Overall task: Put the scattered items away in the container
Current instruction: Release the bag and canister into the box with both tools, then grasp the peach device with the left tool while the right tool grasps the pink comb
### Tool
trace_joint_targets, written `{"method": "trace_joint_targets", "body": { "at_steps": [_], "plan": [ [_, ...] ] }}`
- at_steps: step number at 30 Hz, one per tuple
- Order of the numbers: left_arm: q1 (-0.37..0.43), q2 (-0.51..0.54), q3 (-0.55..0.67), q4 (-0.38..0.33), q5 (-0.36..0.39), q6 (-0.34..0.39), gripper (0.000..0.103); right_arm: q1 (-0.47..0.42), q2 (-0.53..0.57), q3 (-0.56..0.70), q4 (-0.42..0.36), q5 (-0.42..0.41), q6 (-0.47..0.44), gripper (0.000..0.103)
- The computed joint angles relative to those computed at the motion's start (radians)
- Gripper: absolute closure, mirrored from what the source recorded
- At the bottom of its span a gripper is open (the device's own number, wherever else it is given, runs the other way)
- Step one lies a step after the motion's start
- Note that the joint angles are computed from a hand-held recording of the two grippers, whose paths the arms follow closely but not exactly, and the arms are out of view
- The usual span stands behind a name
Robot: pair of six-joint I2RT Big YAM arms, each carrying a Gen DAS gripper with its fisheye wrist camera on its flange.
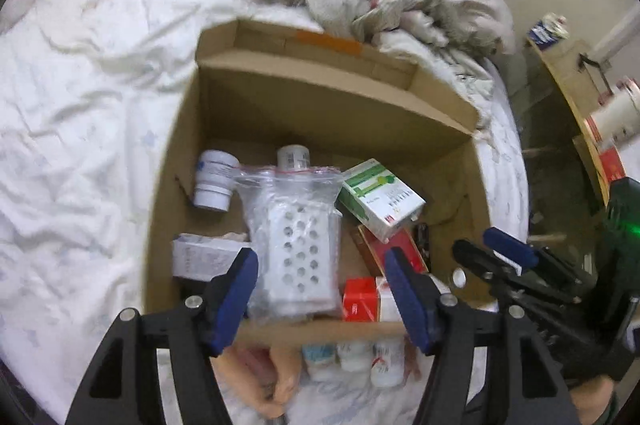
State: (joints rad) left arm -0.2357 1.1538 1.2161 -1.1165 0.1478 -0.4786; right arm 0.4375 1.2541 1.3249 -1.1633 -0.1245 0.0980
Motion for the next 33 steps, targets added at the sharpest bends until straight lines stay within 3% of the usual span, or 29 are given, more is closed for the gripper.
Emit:
{"method": "trace_joint_targets", "body": {
  "at_steps": [6,9,13,18,21,28,33],
  "plan": [
    [-0.034,-0.154,-0.058,-0.067,-0.051,0.053,0.029,-0.022,-0.147,-0.102,-0.033,-0.076,0.016,0.042],
    [-0.041,-0.211,-0.109,-0.086,-0.055,0.024,0.028,-0.031,-0.176,-0.162,-0.048,-0.091,0.019,0.042],
    [-0.058,-0.256,-0.201,-0.099,-0.044,-0.023,0.025,-0.032,-0.162,-0.223,-0.072,-0.037,0.017,0.042],
    [-0.120,-0.246,-0.310,-0.084,-0.050,-0.138,0.025,-0.008,-0.077,-0.270,-0.128,0.017,-0.005,0.042],
    [-0.173,-0.211,-0.346,-0.065,-0.077,-0.165,0.025,0.032,-0.060,-0.268,-0.110,0.029,-0.019,0.041],
    [-0.211,-0.140,-0.347,-0.011,-0.172,-0.160,0.024,0.085,-0.035,-0.285,-0.026,0.051,0.012,0.037],
    [-0.217,-0.110,-0.347,0.020,-0.213,-0.133,0.024,0.119,-0.032,-0.300,0.038,0.115,0.003,0.034]
  ]
}}
